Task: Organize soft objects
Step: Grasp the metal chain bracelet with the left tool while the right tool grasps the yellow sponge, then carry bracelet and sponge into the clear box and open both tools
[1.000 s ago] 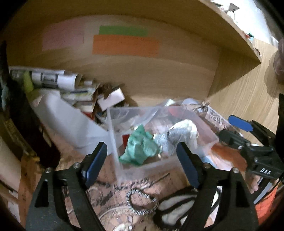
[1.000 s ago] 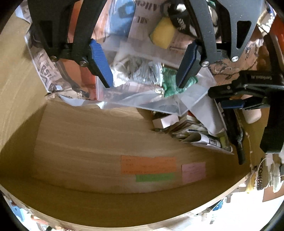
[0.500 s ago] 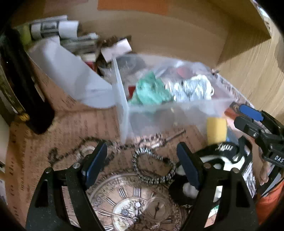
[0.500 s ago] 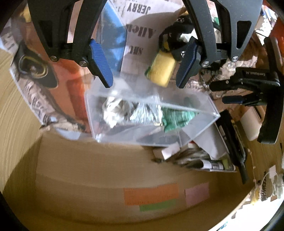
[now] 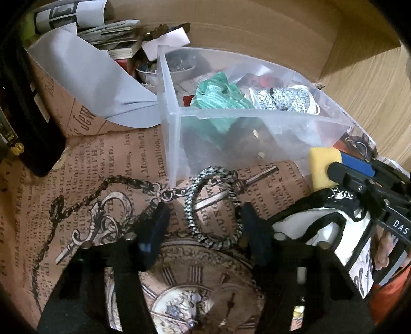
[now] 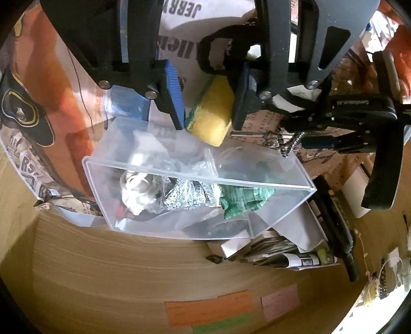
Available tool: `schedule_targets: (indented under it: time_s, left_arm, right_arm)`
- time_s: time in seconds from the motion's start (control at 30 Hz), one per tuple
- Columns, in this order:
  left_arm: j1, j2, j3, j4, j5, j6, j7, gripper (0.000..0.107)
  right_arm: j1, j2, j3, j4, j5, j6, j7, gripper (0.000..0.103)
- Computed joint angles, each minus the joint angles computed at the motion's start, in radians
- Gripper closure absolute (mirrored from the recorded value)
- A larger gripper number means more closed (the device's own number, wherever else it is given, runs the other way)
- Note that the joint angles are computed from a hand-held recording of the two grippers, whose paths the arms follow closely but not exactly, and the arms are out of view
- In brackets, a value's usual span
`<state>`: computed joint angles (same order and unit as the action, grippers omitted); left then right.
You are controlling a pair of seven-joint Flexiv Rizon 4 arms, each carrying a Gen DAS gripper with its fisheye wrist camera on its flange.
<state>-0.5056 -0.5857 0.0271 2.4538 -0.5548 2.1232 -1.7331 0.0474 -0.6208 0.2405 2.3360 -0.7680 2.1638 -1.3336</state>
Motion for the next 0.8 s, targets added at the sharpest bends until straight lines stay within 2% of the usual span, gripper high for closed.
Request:
schedule_targets:
  time_s: [0.1,0.13,0.33,0.5,0.53,0.6,0.63,0.67,0.8]
  left_arm:
    - [0.024,-0.003,-0.007,-0.002,0.028,0.004,-0.006,0.07]
    - [0.002,-0.005,0.008,-0.004,0.005,-0.002,0.01,0.075]
    - [-0.029,-0.003,0.022,0.003,-0.03,0.0,0.048,0.097]
    - [-0.038,0.027,0.024,0.021,-0.044,0.005,0.063,0.096]
    - [-0.045,0.035,0.026,0.025,-0.055,0.003,0.07,0.093]
    - [-0.037,0.051,0.018,0.026,-0.051,0.001,0.077,0.072]
    - [-0.055,0.051,0.026,0.022,-0.073,0.005,0.086,0.054]
    - [-0.084,0.047,0.038,0.015,-0.11,0.012,0.102,0.044]
    - [-0.138,0.028,0.051,-0.033,-0.217,-0.024,0.204,0.043]
  right_arm:
    - [0.014,0.003,-0.006,0.007,0.018,0.016,-0.017,0.074]
    - [0.014,0.003,-0.007,0.008,0.02,0.021,-0.02,0.075]
    - [0.032,0.02,-0.019,0.028,0.061,0.078,-0.049,0.077]
    - [0.039,0.045,-0.031,0.049,0.09,0.129,-0.064,0.077]
    - [0.046,0.05,-0.036,0.053,0.103,0.138,-0.071,0.077]
    - [0.05,0.056,-0.041,0.057,0.116,0.157,-0.077,0.077]
    - [0.048,0.056,-0.041,0.058,0.115,0.163,-0.075,0.077]
    - [0.044,0.057,-0.041,0.059,0.112,0.172,-0.07,0.077]
    - [0.047,0.061,-0.048,0.065,0.128,0.208,-0.067,0.077]
